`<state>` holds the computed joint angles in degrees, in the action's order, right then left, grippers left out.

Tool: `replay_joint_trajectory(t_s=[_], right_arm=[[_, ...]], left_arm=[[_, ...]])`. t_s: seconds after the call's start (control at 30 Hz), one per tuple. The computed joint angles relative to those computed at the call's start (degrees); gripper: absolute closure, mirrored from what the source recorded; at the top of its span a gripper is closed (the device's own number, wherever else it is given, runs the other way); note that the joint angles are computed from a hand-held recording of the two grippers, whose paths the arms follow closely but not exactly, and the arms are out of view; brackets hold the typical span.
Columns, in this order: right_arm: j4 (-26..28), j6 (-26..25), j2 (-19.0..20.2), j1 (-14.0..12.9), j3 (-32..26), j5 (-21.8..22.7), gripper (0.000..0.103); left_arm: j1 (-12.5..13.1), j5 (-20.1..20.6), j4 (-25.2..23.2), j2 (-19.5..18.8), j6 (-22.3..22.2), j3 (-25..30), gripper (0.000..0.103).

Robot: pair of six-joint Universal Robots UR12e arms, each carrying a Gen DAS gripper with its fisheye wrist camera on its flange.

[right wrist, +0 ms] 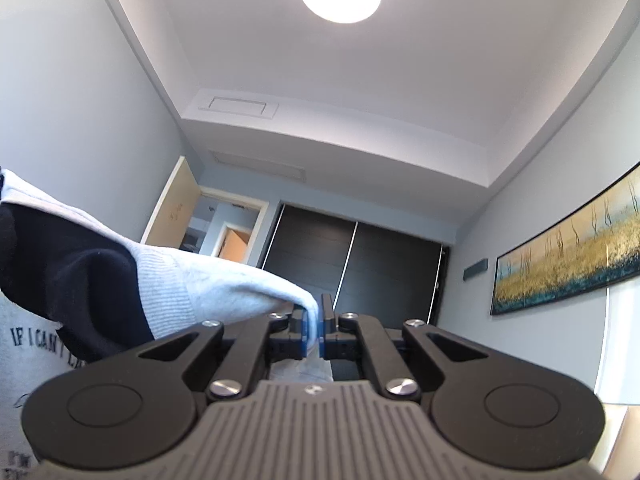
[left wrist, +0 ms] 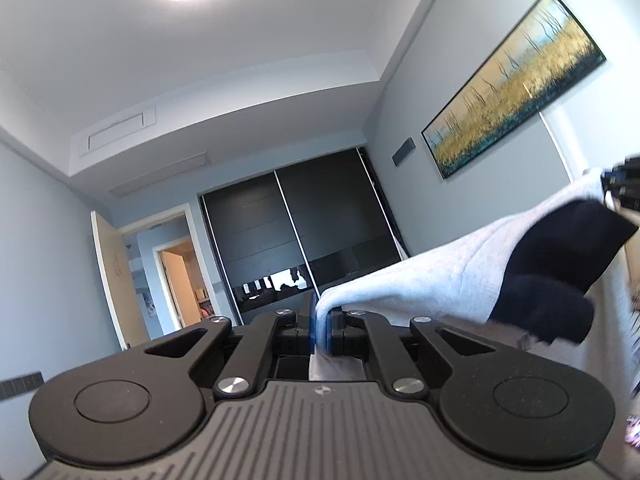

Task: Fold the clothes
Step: 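Grasp the sweatshirt hem with both tools and lift it high, then lower the sweatshirt onto the bed and open both tools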

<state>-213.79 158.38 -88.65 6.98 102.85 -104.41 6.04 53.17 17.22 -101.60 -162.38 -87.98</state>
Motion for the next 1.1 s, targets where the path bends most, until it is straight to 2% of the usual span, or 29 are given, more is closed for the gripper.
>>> replay_joint_trajectory(t_s=[0.1, 0.23, 0.37, 0.5, 0.67, 0.87, 0.93, 1.1], right_arm=[[1.19, 0.43, 0.79, -0.27, -0.91, -0.15, 0.098], [6.62, 2.19, 3.21, -0.83, -2.60, -1.03, 0.098], [16.18, 6.13, 7.93, -2.60, -5.22, -0.19, 0.098], [26.09, 8.21, 14.02, -3.77, -9.29, -0.47, 0.098], [38.78, 13.72, 21.72, -5.06, -17.43, -1.21, 0.098], [44.49, 15.84, 30.65, -6.41, -27.68, -2.89, 0.098], [48.14, 16.56, 34.66, -6.84, -33.69, -3.14, 0.098], [59.20, 19.10, 42.04, -7.29, -43.28, -2.96, 0.097]], left_arm=[[-0.55, 0.16, -4.04, -0.41, 1.96, 0.96, 0.100], [-3.27, 4.78, -14.29, -3.74, 9.53, 4.76, 0.100], [-6.18, 11.45, -25.39, -9.47, 15.21, 10.29, 0.100], [-8.95, 18.36, -34.02, -17.02, 17.54, 17.62, 0.100], [-11.28, 24.03, -42.82, -26.22, 16.63, 28.73, 0.100], [-12.20, 26.98, -50.90, -35.77, 12.40, 42.11, 0.099], [-12.57, 28.44, -54.28, -38.99, 11.99, 46.68, 0.100], [-13.50, 31.69, -62.04, -46.02, 12.84, 54.77, 0.099]])
